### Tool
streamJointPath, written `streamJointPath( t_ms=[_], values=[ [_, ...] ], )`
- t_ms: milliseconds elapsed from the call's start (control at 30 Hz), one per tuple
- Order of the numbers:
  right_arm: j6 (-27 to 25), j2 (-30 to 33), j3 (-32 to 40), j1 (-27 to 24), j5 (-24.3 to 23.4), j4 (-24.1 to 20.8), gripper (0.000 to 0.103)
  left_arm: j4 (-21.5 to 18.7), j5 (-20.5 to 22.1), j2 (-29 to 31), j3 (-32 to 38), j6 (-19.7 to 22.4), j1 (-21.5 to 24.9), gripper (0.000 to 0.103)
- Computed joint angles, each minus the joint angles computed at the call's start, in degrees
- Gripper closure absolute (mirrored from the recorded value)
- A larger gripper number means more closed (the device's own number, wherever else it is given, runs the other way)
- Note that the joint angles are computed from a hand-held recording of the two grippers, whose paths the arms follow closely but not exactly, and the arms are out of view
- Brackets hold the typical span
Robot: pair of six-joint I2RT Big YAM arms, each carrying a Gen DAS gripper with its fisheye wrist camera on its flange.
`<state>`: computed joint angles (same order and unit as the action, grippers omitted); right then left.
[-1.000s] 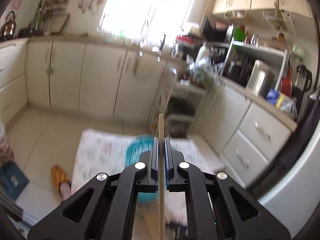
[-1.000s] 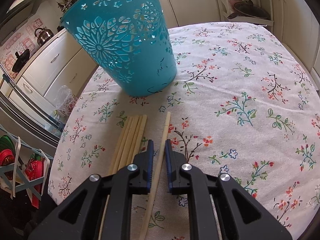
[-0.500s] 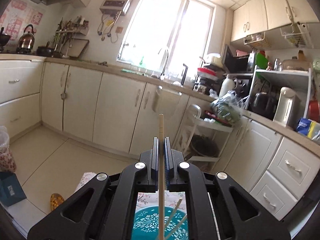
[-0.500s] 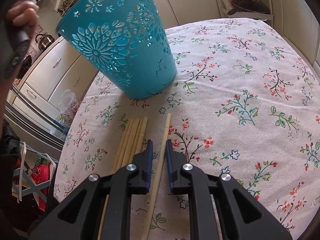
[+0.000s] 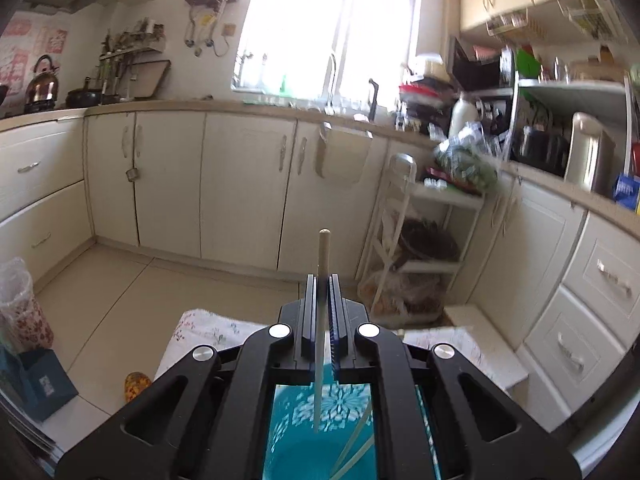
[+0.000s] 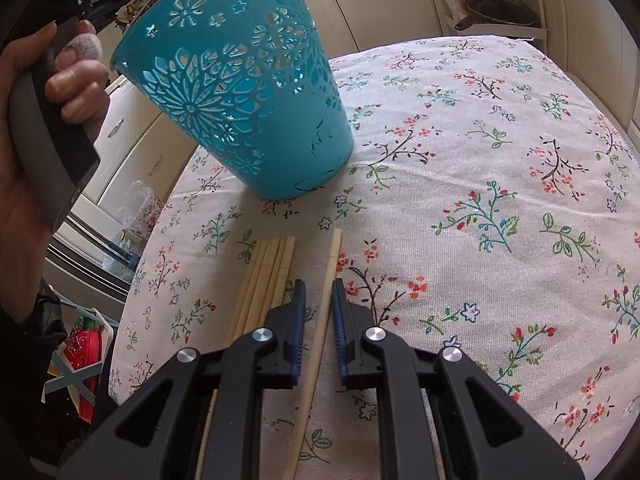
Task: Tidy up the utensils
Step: 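Lift the chopstick with the left gripper and drop it into the teal basket, then close the right gripper on another wooden chopstick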
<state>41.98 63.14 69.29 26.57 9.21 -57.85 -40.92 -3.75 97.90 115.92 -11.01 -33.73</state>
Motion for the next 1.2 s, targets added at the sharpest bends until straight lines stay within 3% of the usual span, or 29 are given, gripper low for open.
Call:
streamJointPath(
  t_ms=[67, 133, 200, 233, 400, 633, 767, 867, 1033, 1200],
  values=[
    [-0.23, 0.01, 0.01, 0.01, -0.02, -0.04, 0.089, -2.12, 0.28, -0.10, 0.24, 1.13, -0.08, 0.095],
    [-0.42, -0.14, -0.17, -0.04, -0.20, 0.03, 0.089, -2.76, -0.26, -1.06, -0.77, 1.68, 0.05, 0.086],
    [-0.36, -0.22, -0.31, -0.03, -0.37, 0.13, 0.089, -3.36, -0.99, -2.95, -2.52, 1.40, 0.55, 0.056],
    [-0.16, -0.19, -0.29, 0.12, -0.32, 0.09, 0.089, -3.04, -1.31, -4.10, -3.77, 1.16, 0.84, 0.050],
    [-1.09, 0.32, 0.28, 1.29, 2.03, -1.17, 0.089, 0.07, -1.08, -13.29, -14.67, 1.72, 3.23, 0.034],
    [-6.37, 5.34, 5.16, 6.51, 13.02, -8.32, 0.091, -1.13, 1.25, -22.00, -28.16, 3.20, 6.54, 0.029],
    [-4.55, 3.94, 4.44, 5.60, 11.39, -8.71, 0.097, -1.58, 1.91, -24.63, -34.97, 3.08, 7.69, 0.029],
    [-1.13, -0.78, 2.32, 4.00, 7.84, -6.17, 0.097, -1.35, 3.17, -25.91, -39.24, 1.90, 8.89, 0.029],
    [1.86, -6.23, 3.50, 3.61, 6.87, 0.64, 0.097, -0.40, 4.54, -26.11, -42.21, 1.81, 10.27, 0.029],
    [-2.29, -3.97, 11.37, 2.58, 9.36, 7.52, 0.097, 0.89, 6.18, -25.64, -42.96, 0.47, 10.89, 0.029]
  ],
)
